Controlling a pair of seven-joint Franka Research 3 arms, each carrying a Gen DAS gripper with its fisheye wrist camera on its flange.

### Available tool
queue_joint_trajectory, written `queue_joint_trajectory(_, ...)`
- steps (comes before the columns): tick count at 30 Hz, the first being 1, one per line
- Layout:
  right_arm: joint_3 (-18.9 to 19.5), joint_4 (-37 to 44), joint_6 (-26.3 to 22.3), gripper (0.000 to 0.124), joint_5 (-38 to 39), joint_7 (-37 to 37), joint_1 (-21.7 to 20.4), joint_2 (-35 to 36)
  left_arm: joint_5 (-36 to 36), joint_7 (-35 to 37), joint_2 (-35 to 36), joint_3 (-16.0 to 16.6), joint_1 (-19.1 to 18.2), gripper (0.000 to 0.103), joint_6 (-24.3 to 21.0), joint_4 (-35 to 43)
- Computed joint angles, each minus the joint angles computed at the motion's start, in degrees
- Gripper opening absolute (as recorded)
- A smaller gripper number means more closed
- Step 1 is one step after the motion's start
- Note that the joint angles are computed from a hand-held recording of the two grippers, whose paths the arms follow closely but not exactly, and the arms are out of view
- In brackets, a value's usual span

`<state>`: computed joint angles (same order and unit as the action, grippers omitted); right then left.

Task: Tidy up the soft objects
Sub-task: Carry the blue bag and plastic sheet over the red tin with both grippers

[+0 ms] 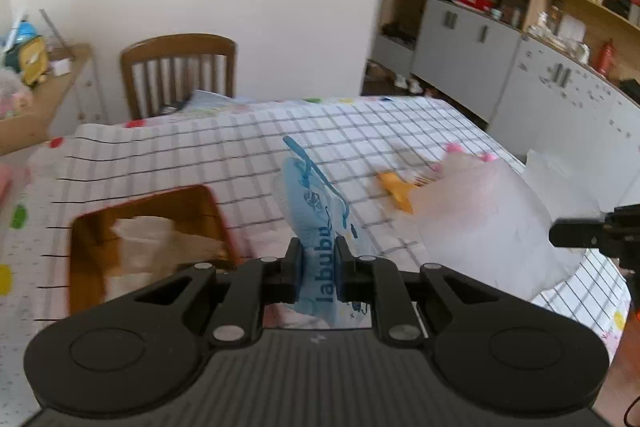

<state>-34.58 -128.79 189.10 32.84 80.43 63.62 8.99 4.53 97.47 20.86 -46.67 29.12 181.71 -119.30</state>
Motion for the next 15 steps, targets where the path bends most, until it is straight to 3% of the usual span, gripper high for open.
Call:
queue_joint_trajectory(4,6.28,4.15,-0.98,0.001,-2.87,1.32,-5.42,2.6,-0.04,0.11,-1.15,0.71,1.92,0.015,0.66,-0.44)
queue_joint_trajectory(8,10.17,8.44,-2.22,0.001,-5.97,3.54,-8.79,5.56,0.16,0.04,-1.74,1.31,3.98,0.015,0.97,-0.16)
queue_joint_trajectory(15,12.65,18.05,-6.47,0.001,-11.22,8.34,-11.18,12.27,1.01,0.08,-1.7,5.88,2.67,0.015,0.39,1.74)
